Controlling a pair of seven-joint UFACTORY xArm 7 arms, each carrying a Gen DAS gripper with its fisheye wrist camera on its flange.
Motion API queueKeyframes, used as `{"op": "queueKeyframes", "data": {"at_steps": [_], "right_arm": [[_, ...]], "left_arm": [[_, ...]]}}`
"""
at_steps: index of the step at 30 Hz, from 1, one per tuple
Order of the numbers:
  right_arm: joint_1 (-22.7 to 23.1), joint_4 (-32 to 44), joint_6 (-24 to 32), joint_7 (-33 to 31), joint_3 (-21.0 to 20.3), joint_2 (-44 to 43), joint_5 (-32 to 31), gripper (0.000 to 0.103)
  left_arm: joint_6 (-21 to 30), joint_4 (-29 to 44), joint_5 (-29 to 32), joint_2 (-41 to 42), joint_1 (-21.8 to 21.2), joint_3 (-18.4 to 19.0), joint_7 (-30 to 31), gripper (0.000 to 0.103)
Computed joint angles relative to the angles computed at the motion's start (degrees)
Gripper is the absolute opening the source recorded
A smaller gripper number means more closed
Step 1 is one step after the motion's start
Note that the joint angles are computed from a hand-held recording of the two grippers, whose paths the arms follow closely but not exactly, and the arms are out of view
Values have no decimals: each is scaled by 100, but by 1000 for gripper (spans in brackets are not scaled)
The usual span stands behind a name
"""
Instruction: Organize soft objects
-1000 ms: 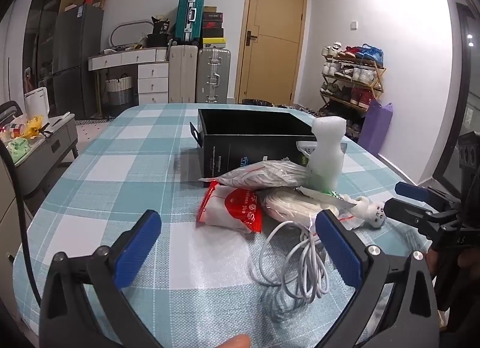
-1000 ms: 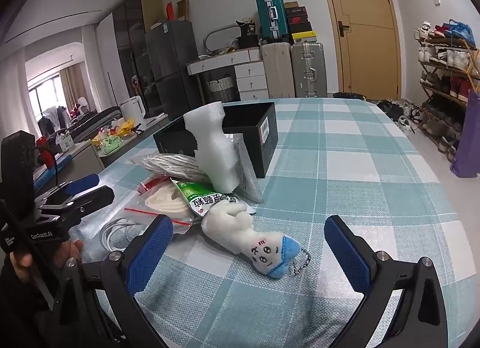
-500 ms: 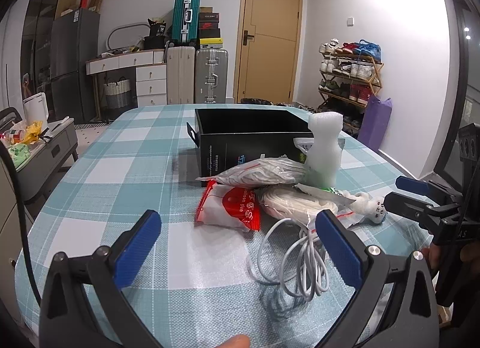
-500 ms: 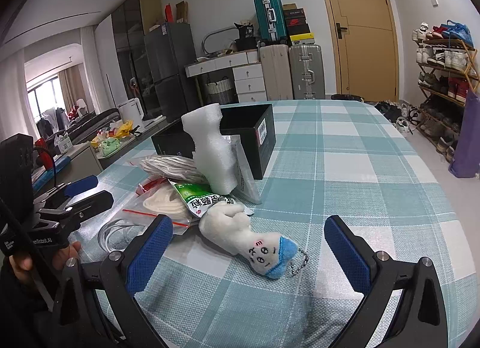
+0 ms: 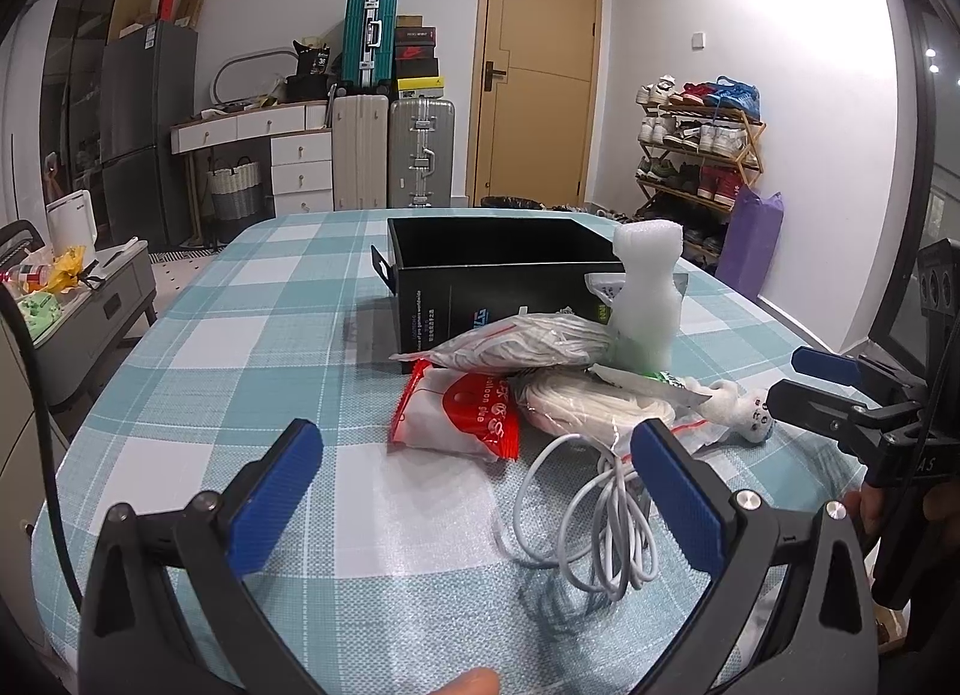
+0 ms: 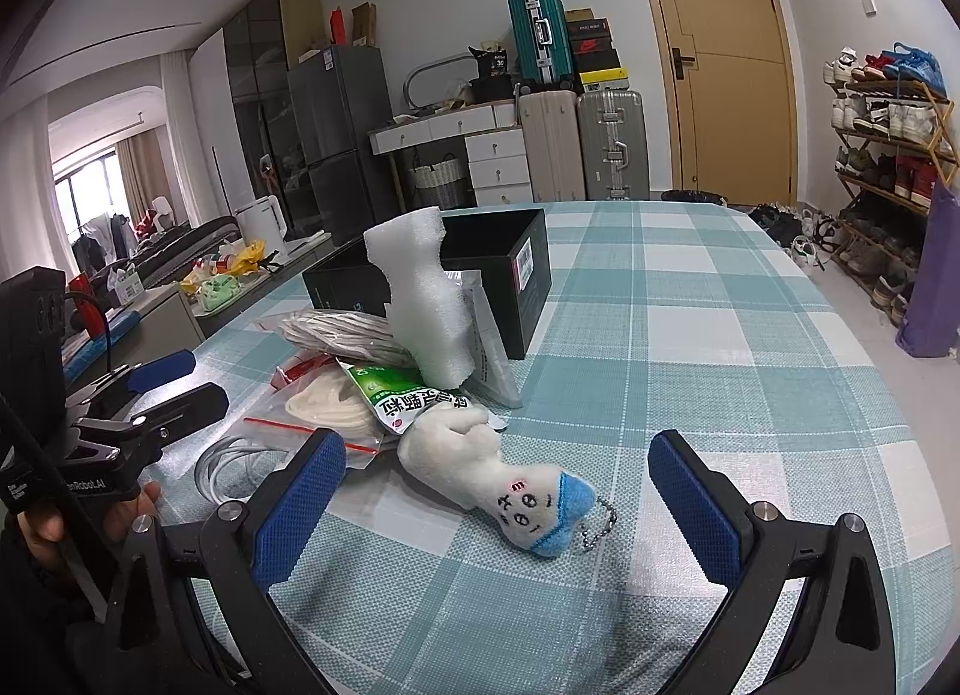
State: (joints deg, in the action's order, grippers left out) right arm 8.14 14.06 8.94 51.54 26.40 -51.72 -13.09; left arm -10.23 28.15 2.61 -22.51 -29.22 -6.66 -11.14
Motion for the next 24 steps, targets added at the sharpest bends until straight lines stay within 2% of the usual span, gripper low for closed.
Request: {"op": "queueKeyframes", "data": {"at_steps": [17,20,22,24], "right_arm": [[-7,-3,2,-8,-7,-6,-23,103],[-7,3,19,-10,-12,-5,-22,103],[9,11,41,-33,-39,10,-22,103],[17,26,83,-83,-66,16,-39,103]], "left_arm": [[7,1,26,9,30,-35,-2,103],[67,28,26,18,148,-166,-1,103],[64,29,1,-6,448,-469,-49,103],[170,75,20,15,319,-332,-27,103]]}}
